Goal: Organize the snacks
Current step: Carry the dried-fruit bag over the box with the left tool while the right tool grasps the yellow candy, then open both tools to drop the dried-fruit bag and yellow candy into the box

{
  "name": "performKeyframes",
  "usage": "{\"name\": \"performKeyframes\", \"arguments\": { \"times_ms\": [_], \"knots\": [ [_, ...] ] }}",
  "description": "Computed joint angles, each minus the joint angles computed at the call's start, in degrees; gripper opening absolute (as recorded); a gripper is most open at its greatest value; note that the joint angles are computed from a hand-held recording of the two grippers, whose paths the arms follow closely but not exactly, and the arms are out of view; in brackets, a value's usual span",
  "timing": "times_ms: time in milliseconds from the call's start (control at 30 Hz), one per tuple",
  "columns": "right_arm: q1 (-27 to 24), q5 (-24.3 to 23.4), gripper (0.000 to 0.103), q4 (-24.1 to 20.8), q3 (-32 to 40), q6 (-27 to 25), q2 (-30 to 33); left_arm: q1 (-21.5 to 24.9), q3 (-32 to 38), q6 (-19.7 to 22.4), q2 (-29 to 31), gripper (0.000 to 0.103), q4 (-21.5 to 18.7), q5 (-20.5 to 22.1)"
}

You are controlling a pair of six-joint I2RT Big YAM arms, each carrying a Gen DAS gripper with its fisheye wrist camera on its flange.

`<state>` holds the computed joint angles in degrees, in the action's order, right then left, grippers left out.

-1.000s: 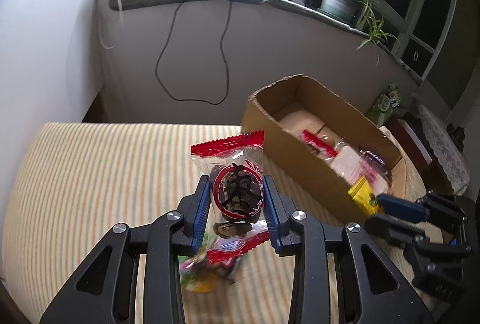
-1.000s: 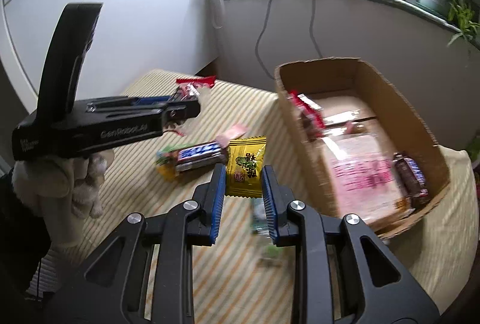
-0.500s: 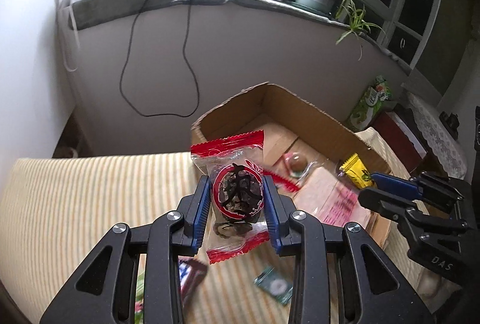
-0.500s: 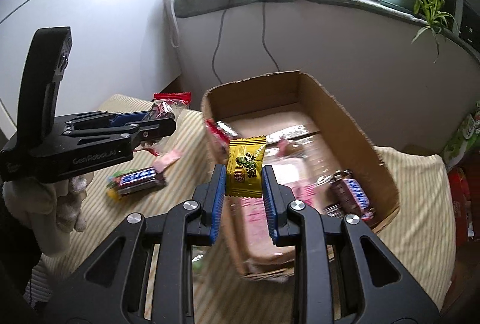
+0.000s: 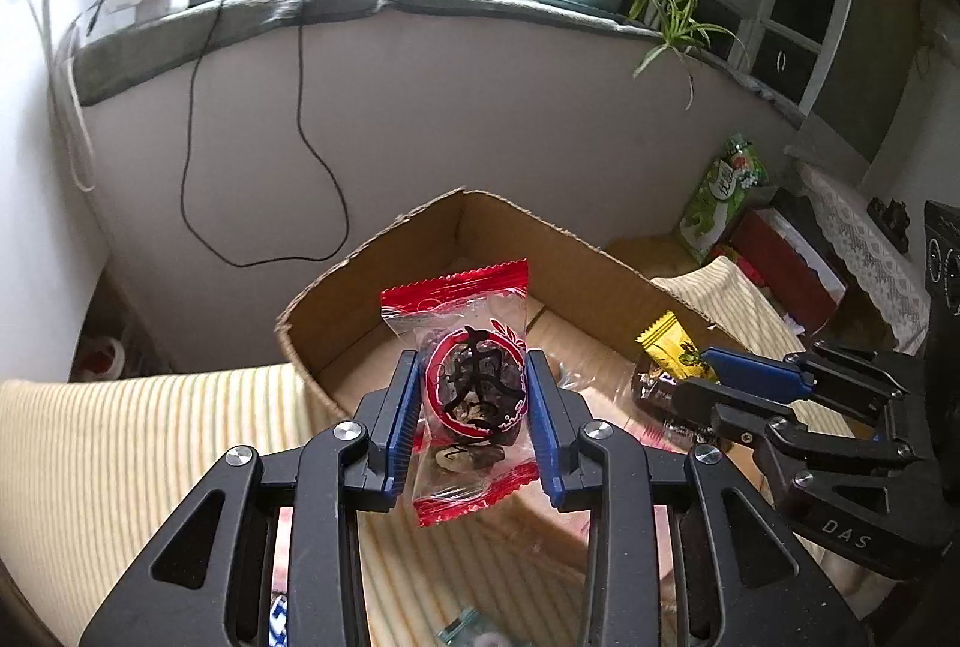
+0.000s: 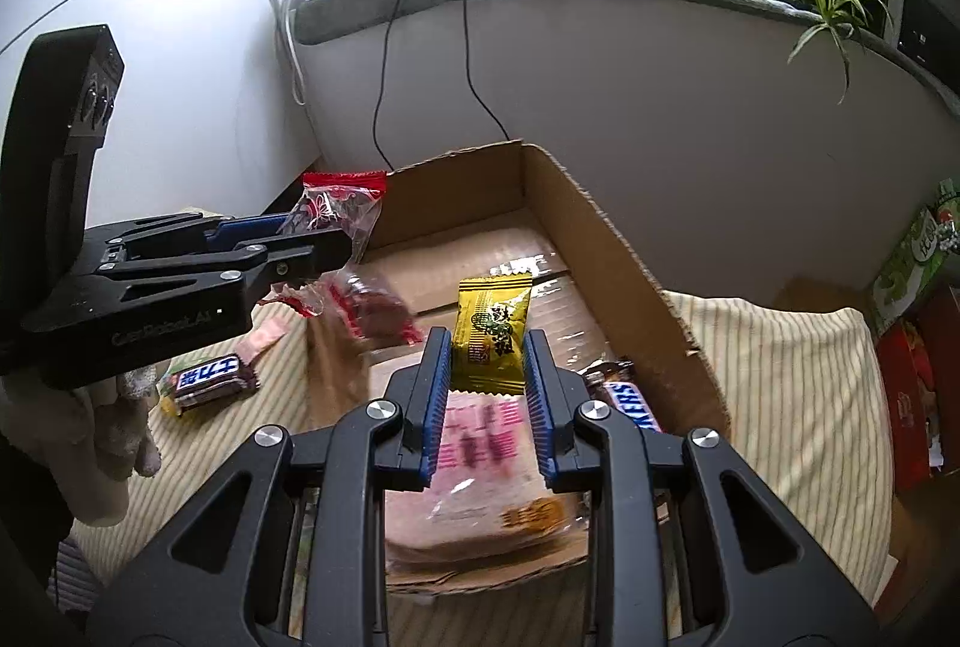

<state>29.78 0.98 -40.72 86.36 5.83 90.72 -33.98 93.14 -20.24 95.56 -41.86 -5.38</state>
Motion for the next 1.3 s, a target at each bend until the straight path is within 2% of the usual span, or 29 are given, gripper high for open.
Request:
{"name": "performKeyframes", "arguments": {
  "times_ms": [333, 733, 900, 967, 1033, 1167, 1233, 1300],
  "knots": [
    [-1.75, -1.45, 0.025, -0.20, 0.48, 0.14, 1.38, -0.69, 3.99, 1.11, 3.30, 0.032, -1.54, 0.61],
    [-2.74, -2.79, 0.026, -1.03, 1.33, 0.62, 2.58, -0.83, 5.00, 1.46, 4.35, 0.033, -2.44, 0.98],
    [-2.91, -2.91, 0.026, -1.33, 1.62, 0.77, 2.75, -1.05, 4.78, 1.82, 4.15, 0.044, -2.30, 0.32],
    [-2.81, -2.45, 0.034, -1.24, 1.43, 0.74, 2.57, -1.07, 4.65, 1.74, 4.00, 0.047, -2.19, 0.17],
    [-2.68, -1.94, 0.052, -0.73, 0.97, 0.80, 2.15, -1.12, 4.49, 1.76, 3.87, 0.048, -2.06, 0.02],
    [-2.53, -1.23, 0.062, -0.63, 0.40, 0.69, 1.48, -1.20, 4.27, 1.73, 3.67, 0.054, -1.94, -0.35],
    [-2.40, -0.65, 0.075, -0.48, 0.10, 0.66, 1.17, -1.29, 3.91, 1.56, 3.38, 0.059, -1.71, -0.62],
    [-2.24, 0.09, 0.082, -0.22, -0.35, 0.79, 0.73, -1.33, 3.67, 1.53, 3.12, 0.064, -1.61, -0.93]
  ]
}}
